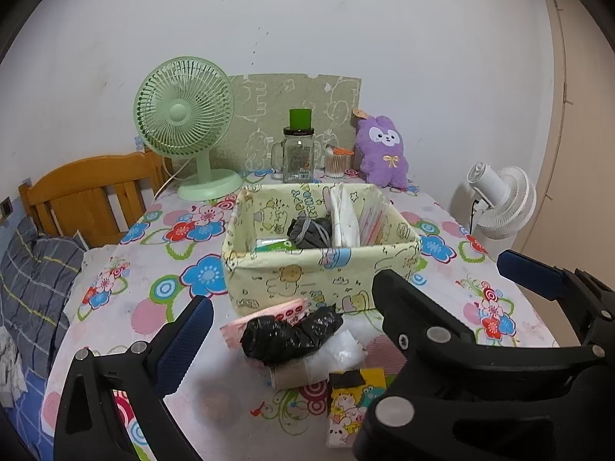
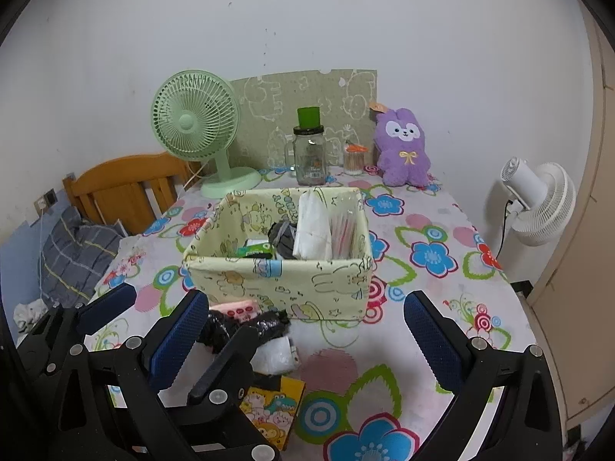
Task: Organize soft objects
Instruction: 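Withdraw both grippers from the basket toward the remaining pile, then close the right gripper on the yellow cartoon tissue box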
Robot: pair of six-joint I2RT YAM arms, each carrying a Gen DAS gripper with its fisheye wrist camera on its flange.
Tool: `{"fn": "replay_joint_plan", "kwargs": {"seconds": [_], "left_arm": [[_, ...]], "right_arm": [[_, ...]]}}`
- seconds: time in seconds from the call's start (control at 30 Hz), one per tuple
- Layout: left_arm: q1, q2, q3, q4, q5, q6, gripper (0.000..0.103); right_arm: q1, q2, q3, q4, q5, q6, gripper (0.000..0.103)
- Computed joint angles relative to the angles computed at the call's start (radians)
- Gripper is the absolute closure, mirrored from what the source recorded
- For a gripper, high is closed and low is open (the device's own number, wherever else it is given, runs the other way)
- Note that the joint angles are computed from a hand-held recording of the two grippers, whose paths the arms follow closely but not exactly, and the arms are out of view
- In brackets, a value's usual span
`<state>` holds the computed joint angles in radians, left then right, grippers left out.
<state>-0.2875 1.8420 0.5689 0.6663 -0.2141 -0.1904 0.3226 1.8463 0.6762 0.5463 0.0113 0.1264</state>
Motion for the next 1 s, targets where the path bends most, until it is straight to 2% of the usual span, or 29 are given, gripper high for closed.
{"fn": "replay_joint_plan", "kwargs": {"seconds": [0.23,0.43,1.0], "left_arm": [[0.009,0.063,-0.017,0.054,-0.003,-0.018,0.0],[0.017,0.114,-0.032,0.099,-0.014,-0.024,0.0],[0.067,0.258,-0.034,0.162,-0.003,-0.015,0.004]], "right_arm": [[0.026,0.047,-0.036,0.084,0.049,0.026,0.004],[0.025,0.103,-0.036,0.112,0.03,0.054,0.005],[0.061,0.269,0.033,0.095,0.004,0.097,0.01]]}}
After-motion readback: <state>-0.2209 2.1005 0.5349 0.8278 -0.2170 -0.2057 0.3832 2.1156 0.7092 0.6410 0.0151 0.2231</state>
